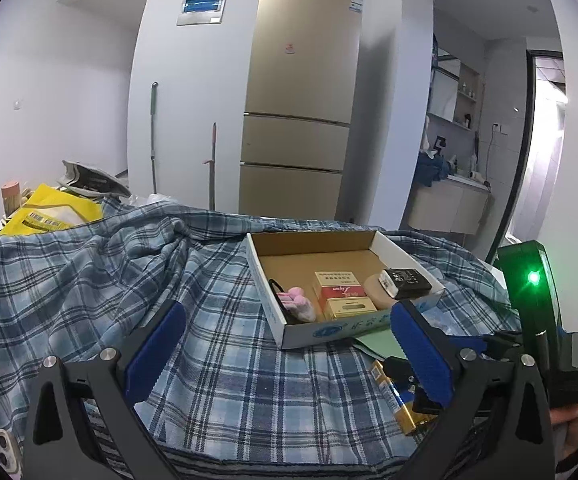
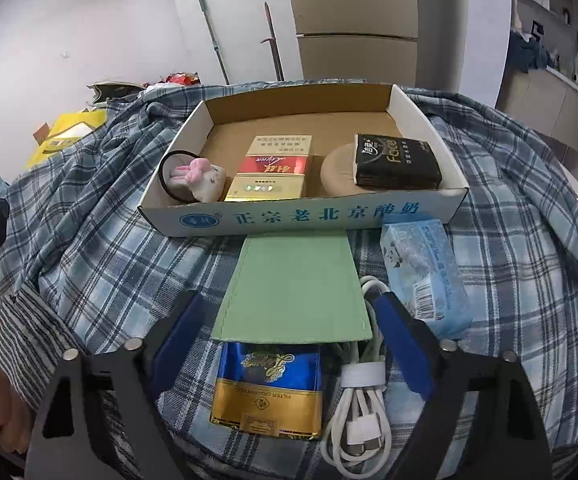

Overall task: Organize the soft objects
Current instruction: 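Lower the right tool onto the green card and close on it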

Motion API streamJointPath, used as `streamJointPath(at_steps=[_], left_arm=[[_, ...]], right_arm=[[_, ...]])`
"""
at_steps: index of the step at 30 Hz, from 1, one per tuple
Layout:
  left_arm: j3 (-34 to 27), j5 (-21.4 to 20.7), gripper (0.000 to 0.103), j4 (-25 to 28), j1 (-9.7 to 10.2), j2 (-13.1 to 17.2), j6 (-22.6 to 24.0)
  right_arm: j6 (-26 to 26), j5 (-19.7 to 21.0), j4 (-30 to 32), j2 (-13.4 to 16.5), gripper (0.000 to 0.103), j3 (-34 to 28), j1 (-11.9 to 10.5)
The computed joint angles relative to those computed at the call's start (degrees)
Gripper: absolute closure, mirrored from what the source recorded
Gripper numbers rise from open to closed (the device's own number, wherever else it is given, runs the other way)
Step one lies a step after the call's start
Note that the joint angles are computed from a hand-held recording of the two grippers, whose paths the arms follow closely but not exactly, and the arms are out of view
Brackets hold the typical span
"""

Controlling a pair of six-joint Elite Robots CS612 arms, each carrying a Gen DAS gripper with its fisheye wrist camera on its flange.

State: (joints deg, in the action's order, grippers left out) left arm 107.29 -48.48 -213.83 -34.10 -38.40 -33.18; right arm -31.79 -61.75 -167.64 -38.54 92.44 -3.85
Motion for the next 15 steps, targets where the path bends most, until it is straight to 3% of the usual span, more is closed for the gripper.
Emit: streamJointPath(at_steps=[5,9,15], left_arm=[[-0.18,-0.03,0.0,0.51,-0.15,0.01,0.59],[-0.21,0.01,0.0,0.07,-0.24,0.09,1.18],[-0.19,-1.27,0.0,-0.59,-0.34,0.07,2.47]], right_arm=[[-0.83,-1.31,-1.07,-0.21,0.034,0.47,0.34],[-1.58,-2.88,-3.78,-0.67,0.034,1.48,0.27],[-6.35,-1.84,-5.03,-3.2,0.034,5.1,-2.24]])
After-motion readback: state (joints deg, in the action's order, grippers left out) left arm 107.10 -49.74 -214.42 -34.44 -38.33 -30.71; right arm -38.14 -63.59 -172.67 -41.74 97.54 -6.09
